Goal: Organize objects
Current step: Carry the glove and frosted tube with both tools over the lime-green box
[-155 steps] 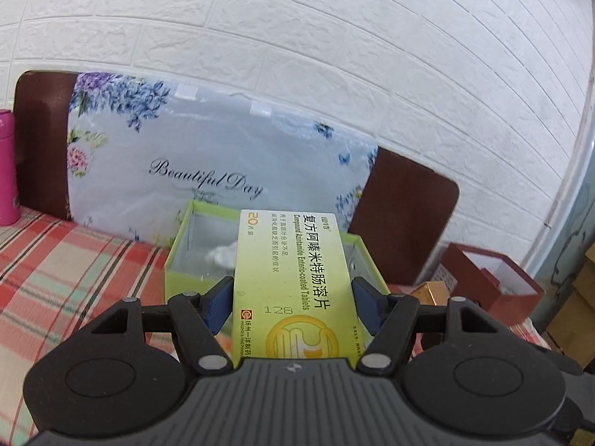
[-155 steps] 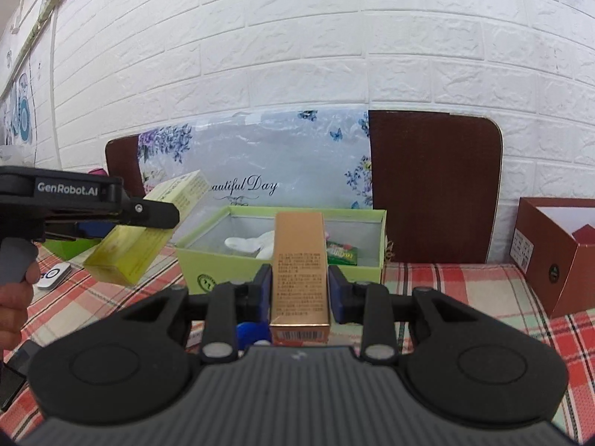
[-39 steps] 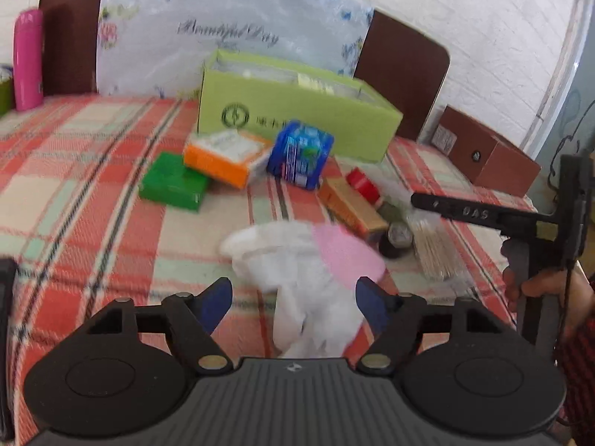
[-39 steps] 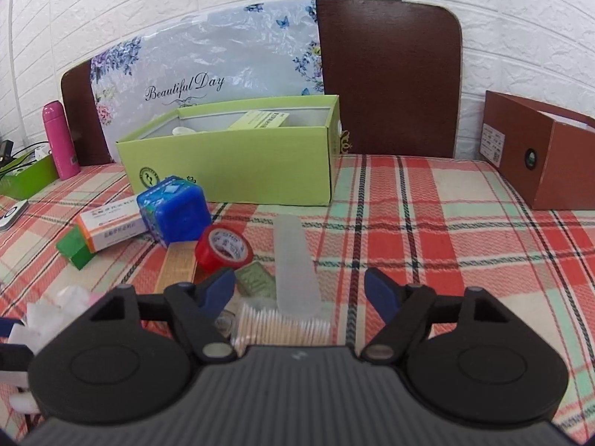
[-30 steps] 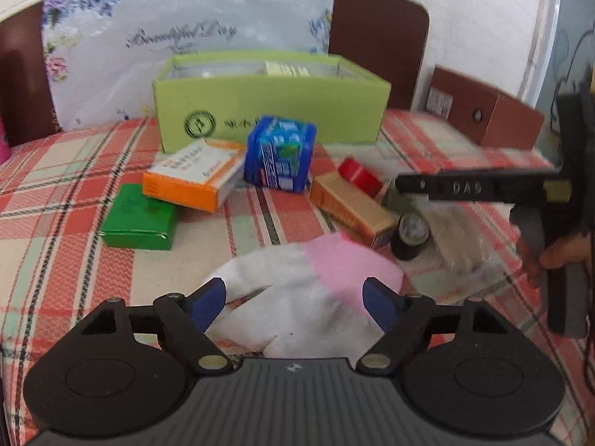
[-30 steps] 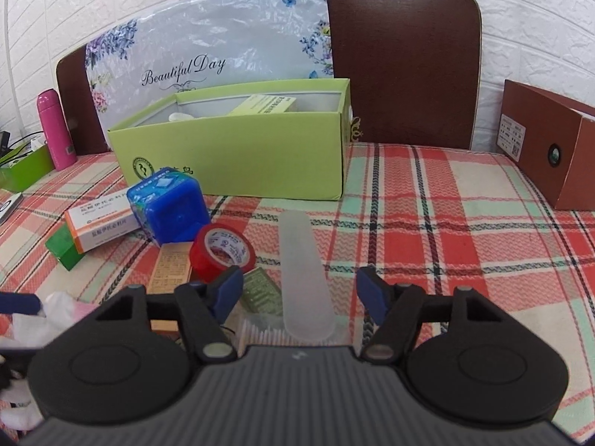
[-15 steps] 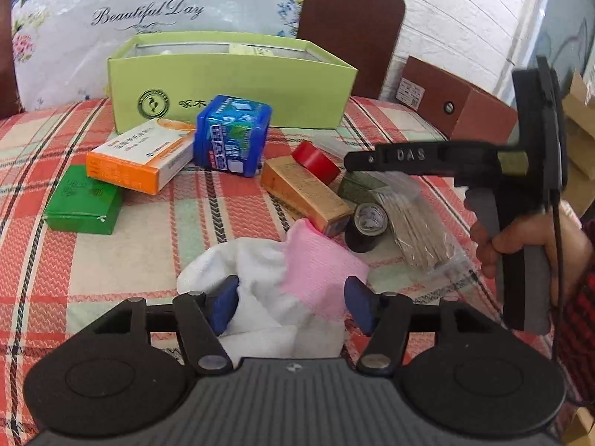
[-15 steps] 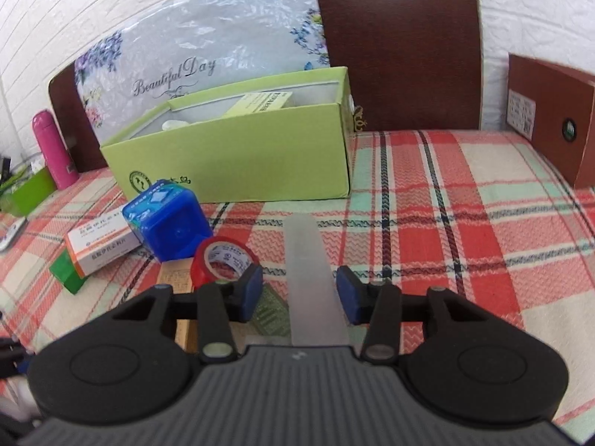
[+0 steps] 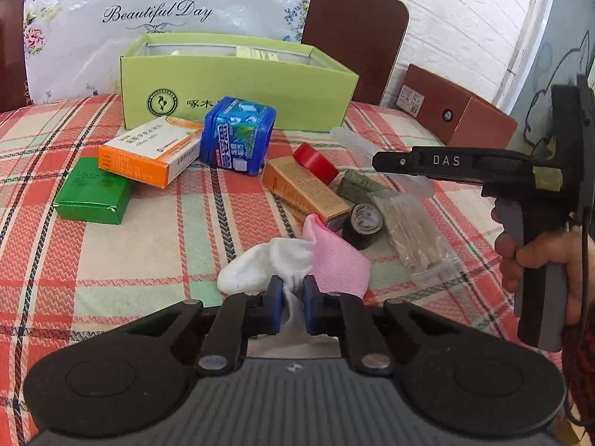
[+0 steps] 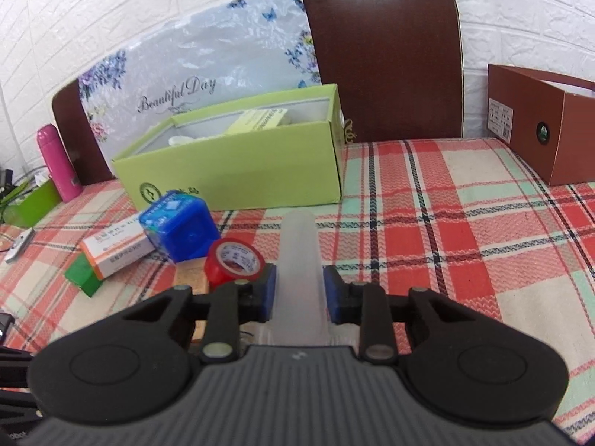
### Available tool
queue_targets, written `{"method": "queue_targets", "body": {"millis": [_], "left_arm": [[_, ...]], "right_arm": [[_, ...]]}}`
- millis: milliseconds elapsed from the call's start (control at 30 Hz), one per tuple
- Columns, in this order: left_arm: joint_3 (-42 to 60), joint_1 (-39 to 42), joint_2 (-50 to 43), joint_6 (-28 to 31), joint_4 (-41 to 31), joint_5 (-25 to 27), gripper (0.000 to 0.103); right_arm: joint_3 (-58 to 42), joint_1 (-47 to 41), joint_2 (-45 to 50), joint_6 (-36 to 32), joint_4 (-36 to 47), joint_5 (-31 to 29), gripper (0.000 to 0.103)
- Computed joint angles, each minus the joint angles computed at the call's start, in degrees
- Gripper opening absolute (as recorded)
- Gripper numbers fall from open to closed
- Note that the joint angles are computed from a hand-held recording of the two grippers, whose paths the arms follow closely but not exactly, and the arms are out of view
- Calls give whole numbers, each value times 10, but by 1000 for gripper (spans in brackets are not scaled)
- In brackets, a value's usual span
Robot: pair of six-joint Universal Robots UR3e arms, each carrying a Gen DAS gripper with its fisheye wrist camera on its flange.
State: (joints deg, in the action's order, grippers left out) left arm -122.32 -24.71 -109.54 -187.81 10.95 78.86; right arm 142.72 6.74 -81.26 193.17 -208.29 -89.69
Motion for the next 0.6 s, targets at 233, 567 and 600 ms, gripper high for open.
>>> {"method": "queue_targets", "body": {"millis": [233,567,600], "left_arm": [[0,25,64,-20,10,-38,9],[166,51,43,-73,-16,-17,9],[191,52,34,-76,-28,-12,9]], "right_arm": [[-1,11,-79,-4,15,-2,27],[-68,11,-81,-13,34,1,27],[-75,9,-78,-13,35,3,27]]}}
